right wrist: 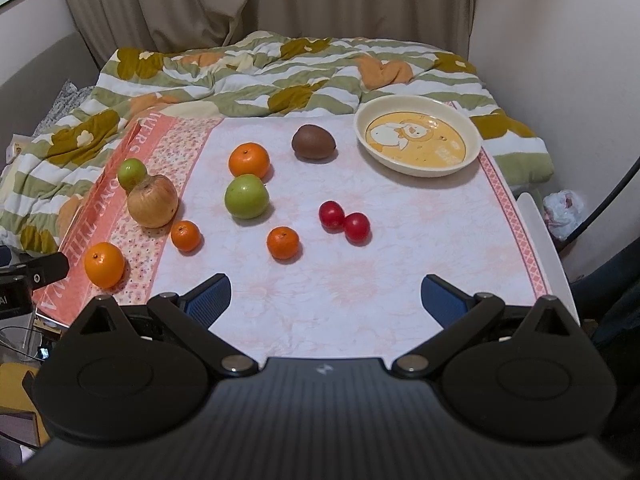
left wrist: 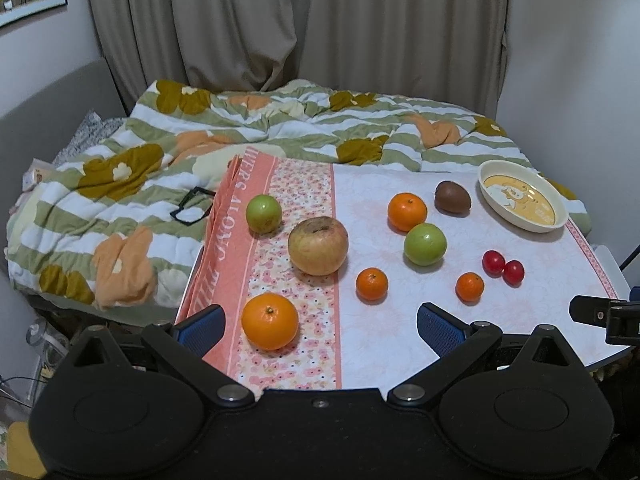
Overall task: Organize fruits
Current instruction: 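Grasp the large orange with the left tool while the right tool grasps a small mandarin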
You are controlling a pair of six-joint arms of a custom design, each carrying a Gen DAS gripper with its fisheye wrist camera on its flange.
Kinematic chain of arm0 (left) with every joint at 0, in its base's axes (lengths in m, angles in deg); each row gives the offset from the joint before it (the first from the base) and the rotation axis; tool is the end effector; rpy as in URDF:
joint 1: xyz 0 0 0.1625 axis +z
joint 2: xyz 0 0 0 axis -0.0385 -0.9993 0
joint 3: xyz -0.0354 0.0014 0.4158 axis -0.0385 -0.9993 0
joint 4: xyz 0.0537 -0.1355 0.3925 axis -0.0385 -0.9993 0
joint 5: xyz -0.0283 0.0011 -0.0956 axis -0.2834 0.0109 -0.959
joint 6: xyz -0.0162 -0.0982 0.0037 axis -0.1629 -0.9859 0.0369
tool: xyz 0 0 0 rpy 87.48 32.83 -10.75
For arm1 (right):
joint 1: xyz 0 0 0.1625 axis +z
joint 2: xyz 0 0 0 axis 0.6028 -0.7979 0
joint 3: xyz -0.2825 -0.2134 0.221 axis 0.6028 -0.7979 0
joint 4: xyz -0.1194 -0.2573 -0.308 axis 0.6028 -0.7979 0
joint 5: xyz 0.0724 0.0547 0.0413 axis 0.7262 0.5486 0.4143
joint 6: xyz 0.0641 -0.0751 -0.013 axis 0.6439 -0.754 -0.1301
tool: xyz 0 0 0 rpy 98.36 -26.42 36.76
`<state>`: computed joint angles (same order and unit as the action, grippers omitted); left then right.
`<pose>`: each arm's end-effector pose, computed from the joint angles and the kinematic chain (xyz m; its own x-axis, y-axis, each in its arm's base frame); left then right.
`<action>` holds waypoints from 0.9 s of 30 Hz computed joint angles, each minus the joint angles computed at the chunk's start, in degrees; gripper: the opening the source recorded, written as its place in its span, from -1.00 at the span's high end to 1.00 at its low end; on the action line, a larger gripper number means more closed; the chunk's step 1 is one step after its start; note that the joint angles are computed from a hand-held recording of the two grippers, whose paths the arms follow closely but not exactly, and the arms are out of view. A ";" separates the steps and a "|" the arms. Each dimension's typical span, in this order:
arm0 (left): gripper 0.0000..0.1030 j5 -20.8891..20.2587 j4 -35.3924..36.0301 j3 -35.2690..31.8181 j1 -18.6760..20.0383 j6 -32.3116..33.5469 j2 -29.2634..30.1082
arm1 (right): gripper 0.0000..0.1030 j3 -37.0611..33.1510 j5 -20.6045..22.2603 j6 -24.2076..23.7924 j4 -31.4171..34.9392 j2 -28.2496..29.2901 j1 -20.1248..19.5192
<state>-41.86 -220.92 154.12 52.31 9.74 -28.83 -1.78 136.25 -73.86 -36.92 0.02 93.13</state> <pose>-0.0261 -0.3672 0.3506 -0.6981 0.0392 -0.7149 0.5155 0.7205 -0.4639 0.3829 -0.3722 0.0027 -0.7388 0.0186 0.6736 -0.4168 0.7729 -0.4784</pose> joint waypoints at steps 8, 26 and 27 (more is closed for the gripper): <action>-1.00 -0.88 -10.49 -0.97 6.43 11.23 5.08 | -1.00 -1.66 -2.08 -1.18 -2.01 2.62 -1.06; -0.85 -8.42 -42.15 -2.43 21.40 38.07 22.72 | -1.00 -4.84 0.19 -13.18 -12.31 10.53 -7.13; -0.81 -9.12 -41.91 -2.79 21.96 38.15 23.05 | -1.00 -4.79 -0.05 -13.68 -13.03 10.59 -7.39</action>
<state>-50.99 -262.83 151.33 74.27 47.88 -5.78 -6.57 136.20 -87.54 -49.95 10.61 85.74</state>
